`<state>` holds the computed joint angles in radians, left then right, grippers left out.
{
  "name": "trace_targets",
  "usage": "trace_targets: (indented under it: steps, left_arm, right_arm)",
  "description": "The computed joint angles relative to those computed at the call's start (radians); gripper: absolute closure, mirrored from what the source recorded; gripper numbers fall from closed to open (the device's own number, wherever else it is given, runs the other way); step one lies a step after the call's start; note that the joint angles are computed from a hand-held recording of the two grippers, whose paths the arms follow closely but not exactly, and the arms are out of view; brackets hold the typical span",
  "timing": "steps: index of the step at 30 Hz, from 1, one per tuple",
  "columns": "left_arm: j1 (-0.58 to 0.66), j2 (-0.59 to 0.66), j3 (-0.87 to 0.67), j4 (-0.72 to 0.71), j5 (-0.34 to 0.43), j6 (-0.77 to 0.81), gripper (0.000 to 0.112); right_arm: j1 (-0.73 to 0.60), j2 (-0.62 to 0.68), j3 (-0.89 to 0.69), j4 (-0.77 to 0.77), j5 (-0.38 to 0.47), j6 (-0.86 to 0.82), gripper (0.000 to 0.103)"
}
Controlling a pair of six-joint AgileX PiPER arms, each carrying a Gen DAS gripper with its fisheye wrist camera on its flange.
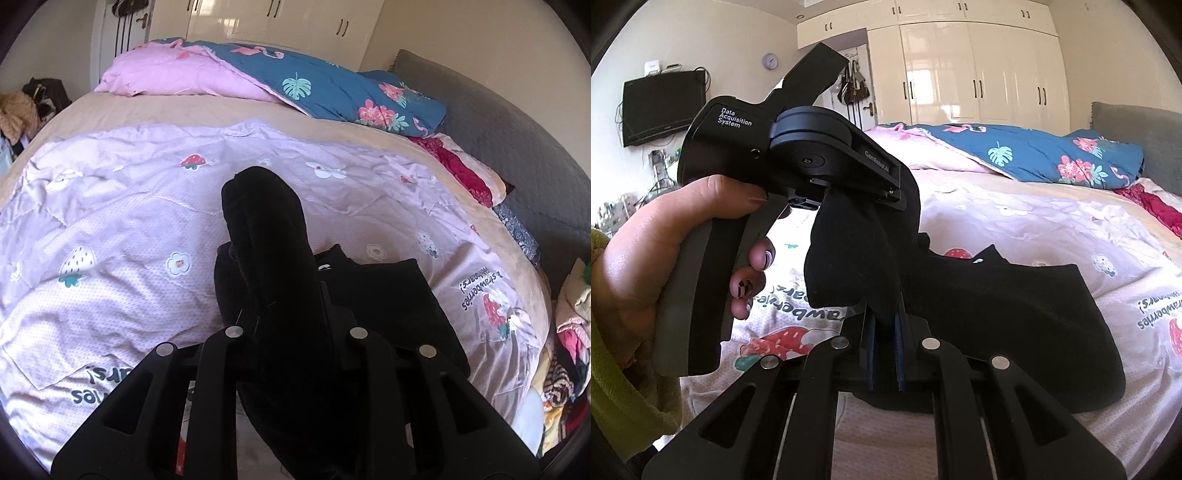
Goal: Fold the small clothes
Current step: 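Carry the folded black shirt in the right gripper across the bed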
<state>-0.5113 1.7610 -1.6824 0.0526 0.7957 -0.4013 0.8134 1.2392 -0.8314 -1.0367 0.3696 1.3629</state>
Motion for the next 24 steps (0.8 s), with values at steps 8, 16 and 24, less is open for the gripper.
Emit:
trace_targets:
  steps: [8, 16, 24]
  left_arm:
    - [-0.087, 0.101, -0.180, 0.080, 0.102, -0.053, 0.099]
    - [-0.161, 0.244, -0.407, 0.096, 0.220, -0.059, 0.099]
    - [-0.204, 0.398, -0.643, 0.076, 0.340, -0.058, 0.099]
  right_arm:
    - [-0.059, -0.084, 0.072, 0.015, -0.040, 0.020, 0.096]
    - [-0.174, -0.183, 0.146, 0.227, -0.095, -0.164, 0.096]
    - [-0.279, -0.238, 0.202, 0.547, -0.139, -0.468, 0.096]
